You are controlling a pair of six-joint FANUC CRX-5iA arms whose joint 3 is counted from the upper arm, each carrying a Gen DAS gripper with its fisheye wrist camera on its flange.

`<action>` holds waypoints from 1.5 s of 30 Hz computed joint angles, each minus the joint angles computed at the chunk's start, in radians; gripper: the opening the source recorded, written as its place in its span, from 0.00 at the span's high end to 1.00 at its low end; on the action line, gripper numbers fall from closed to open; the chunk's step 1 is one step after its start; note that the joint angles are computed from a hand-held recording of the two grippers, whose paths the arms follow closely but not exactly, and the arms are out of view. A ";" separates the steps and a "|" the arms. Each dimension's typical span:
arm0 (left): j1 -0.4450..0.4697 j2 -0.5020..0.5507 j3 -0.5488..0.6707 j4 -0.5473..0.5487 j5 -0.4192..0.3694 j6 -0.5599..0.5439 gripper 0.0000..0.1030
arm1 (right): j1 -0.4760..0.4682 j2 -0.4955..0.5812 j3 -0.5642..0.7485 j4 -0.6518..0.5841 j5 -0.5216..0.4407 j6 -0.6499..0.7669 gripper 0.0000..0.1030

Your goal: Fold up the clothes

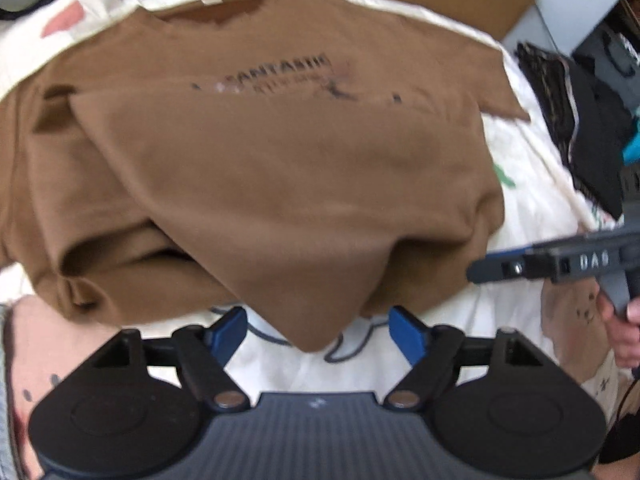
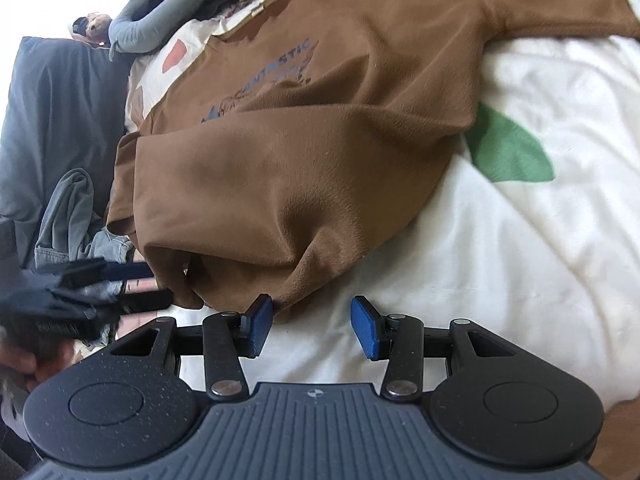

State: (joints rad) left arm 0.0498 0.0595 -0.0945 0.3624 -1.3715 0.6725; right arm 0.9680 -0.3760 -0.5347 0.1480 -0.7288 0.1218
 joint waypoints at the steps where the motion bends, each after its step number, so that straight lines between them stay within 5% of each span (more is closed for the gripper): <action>1: -0.003 0.001 -0.005 -0.005 0.003 0.001 0.22 | -0.004 0.006 0.001 -0.008 0.010 0.004 0.51; 4: -0.007 -0.002 -0.027 -0.004 0.028 0.003 0.24 | -0.015 0.025 0.004 -0.016 0.044 0.013 0.51; 6: -0.006 -0.001 -0.026 -0.009 0.036 0.009 0.39 | -0.019 0.032 0.001 -0.012 0.067 0.014 0.52; 7: -0.005 -0.001 -0.026 -0.011 0.040 0.012 0.44 | -0.023 0.035 0.000 -0.016 0.079 0.019 0.57; 10: 0.004 -0.002 -0.020 -0.007 0.042 0.012 0.71 | -0.038 0.033 0.004 -0.043 0.093 0.039 0.94; 13: 0.026 -0.003 -0.006 0.015 0.028 -0.005 0.87 | -0.036 0.011 -0.007 -0.023 0.093 0.015 0.97; 22: 0.101 -0.017 0.033 0.140 -0.053 -0.048 0.89 | 0.023 -0.123 -0.076 0.141 0.057 -0.140 1.00; 31: 0.082 0.006 0.082 0.213 -0.114 -0.038 0.92 | 0.077 -0.232 -0.107 0.301 -0.027 -0.272 1.00; 38: 0.049 0.041 0.088 0.222 -0.140 -0.042 0.92 | 0.084 -0.269 -0.102 0.298 -0.095 -0.262 1.00; 45: 0.045 0.066 0.081 0.189 -0.050 0.024 0.96 | 0.037 -0.233 -0.091 0.221 -0.096 -0.216 1.00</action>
State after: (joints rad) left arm 0.0949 0.1258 -0.0135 0.5515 -1.4216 0.6961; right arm 1.0046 -0.6086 -0.6256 0.3693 -0.8243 -0.0939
